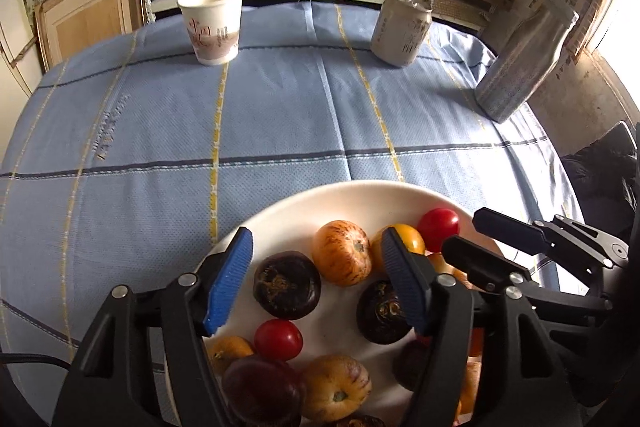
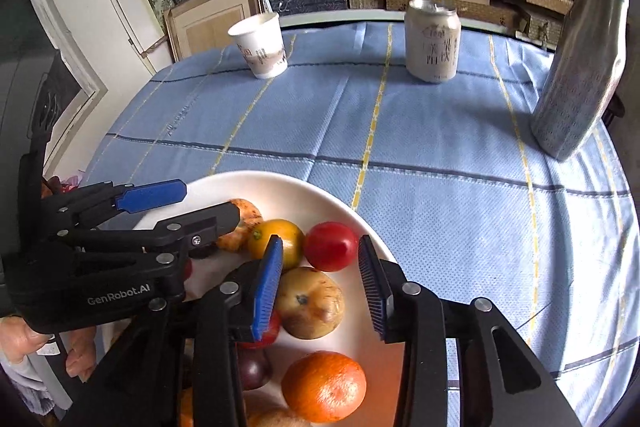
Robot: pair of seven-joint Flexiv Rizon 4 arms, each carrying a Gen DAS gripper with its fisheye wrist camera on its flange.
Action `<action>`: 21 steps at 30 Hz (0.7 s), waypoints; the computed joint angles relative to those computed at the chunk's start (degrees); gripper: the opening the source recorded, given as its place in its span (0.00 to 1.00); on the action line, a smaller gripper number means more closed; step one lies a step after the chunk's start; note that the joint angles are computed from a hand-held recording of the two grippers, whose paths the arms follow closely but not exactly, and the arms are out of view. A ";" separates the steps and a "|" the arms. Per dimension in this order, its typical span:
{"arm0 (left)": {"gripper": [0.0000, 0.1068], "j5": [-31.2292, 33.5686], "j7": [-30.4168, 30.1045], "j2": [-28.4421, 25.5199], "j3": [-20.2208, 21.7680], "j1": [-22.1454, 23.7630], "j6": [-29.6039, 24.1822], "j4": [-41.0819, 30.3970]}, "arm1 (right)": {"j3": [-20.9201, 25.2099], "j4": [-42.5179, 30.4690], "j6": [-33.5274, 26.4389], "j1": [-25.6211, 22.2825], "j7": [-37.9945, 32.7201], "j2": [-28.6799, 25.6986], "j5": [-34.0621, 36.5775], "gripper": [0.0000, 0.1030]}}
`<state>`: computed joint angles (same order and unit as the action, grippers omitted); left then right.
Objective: Organize fruits
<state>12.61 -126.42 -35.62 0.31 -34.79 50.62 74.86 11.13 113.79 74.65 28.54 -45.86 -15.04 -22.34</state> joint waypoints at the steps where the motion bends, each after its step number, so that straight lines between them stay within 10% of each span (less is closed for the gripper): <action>1: 0.61 0.16 -0.13 0.31 0.11 -0.14 -0.04 0.14 | -0.13 0.22 -0.03 0.20 0.31 0.45 -0.38 0.38; 21: 0.69 9.69 -11.05 11.84 -0.62 -4.15 -4.20 10.49 | 4.05 9.12 -1.47 0.67 5.99 10.93 -1.62 0.44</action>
<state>22.30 -137.48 -23.78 -0.31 -38.93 46.42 85.35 15.19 122.91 73.19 29.20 -39.87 -4.12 -23.96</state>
